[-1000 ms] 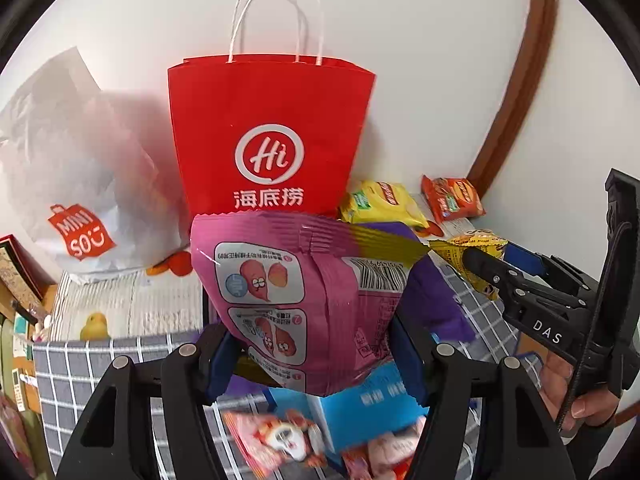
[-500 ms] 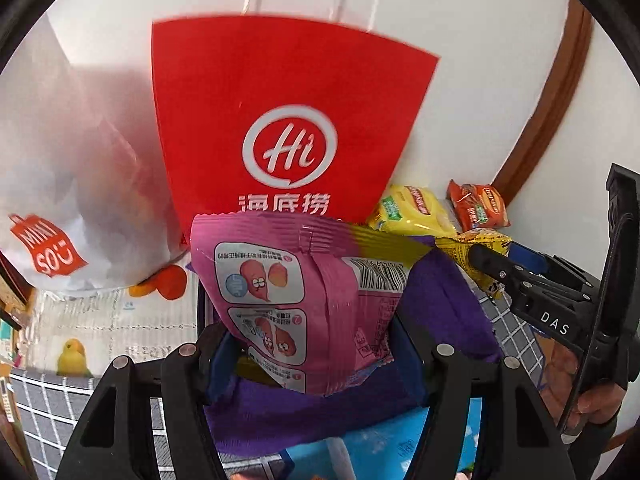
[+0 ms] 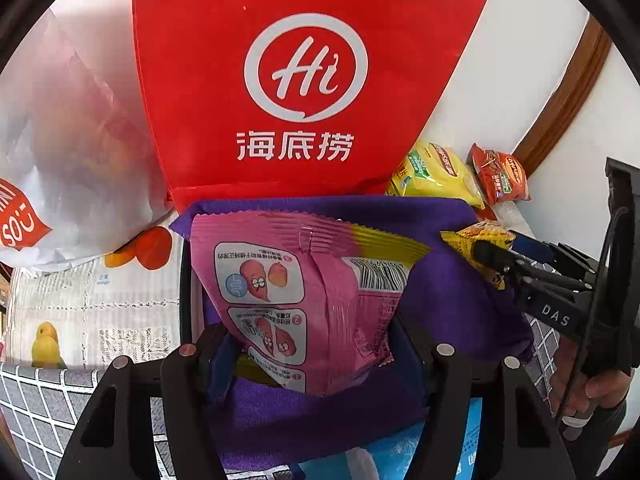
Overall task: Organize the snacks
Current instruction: 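Carry both bags onto the purple towel while the right tool releases the yellow bag, then lower the pink candy bag onto the purple towel and open the left tool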
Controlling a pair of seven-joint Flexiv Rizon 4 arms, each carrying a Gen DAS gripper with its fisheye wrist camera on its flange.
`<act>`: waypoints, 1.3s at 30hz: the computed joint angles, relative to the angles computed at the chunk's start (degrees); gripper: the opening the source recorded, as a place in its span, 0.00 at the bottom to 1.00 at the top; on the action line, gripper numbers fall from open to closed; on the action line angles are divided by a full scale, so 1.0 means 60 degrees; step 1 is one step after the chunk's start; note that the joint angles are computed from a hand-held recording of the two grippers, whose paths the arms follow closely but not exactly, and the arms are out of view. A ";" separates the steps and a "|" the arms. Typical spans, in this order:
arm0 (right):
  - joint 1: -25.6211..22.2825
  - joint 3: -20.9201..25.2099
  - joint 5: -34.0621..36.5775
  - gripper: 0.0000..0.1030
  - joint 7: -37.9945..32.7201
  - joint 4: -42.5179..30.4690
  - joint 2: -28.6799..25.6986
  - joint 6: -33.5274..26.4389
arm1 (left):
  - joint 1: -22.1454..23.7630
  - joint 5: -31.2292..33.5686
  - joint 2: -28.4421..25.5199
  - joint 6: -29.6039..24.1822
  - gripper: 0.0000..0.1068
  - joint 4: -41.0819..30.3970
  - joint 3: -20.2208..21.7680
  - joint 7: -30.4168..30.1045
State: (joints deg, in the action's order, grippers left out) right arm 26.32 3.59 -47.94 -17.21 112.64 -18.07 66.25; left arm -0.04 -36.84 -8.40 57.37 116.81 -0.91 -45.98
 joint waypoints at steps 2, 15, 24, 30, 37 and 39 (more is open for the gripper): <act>-0.0024 0.0066 0.0144 0.55 -0.0205 -0.0061 -0.0109 -0.0007 | -0.0039 0.0209 -0.0051 0.0082 0.61 -0.0001 0.0017 -0.0111; 0.0147 0.0010 0.0403 0.55 -0.0552 -0.0095 -0.0117 -0.0155 | -0.0010 0.0539 -0.0288 0.0004 0.61 -0.0154 -0.0056 -0.0471; 0.0090 0.0098 0.0276 0.55 -0.0405 -0.0063 0.0074 -0.0272 | -0.0003 0.0845 -0.0447 -0.0338 0.62 -0.0322 -0.0067 -0.0758; 0.0072 0.0129 0.0167 0.55 -0.0283 -0.0034 0.0164 -0.0264 | -0.0041 0.0982 -0.0449 -0.0332 0.62 -0.0318 -0.0092 -0.0731; 0.0074 0.0205 0.0189 0.57 -0.0300 -0.0080 0.0173 -0.0318 | -0.0025 0.0887 -0.0464 -0.0441 0.63 -0.0352 -0.0123 -0.0687; 0.0089 0.0212 0.0196 0.57 -0.0286 -0.0089 0.0171 -0.0345 | 0.0005 0.0719 -0.0449 -0.0559 0.67 -0.0362 -0.0143 -0.0618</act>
State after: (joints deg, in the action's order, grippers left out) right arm 26.85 4.86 -46.76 -18.93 112.10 -17.05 64.18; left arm -0.01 -32.53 -11.09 54.02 114.64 -1.77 -49.69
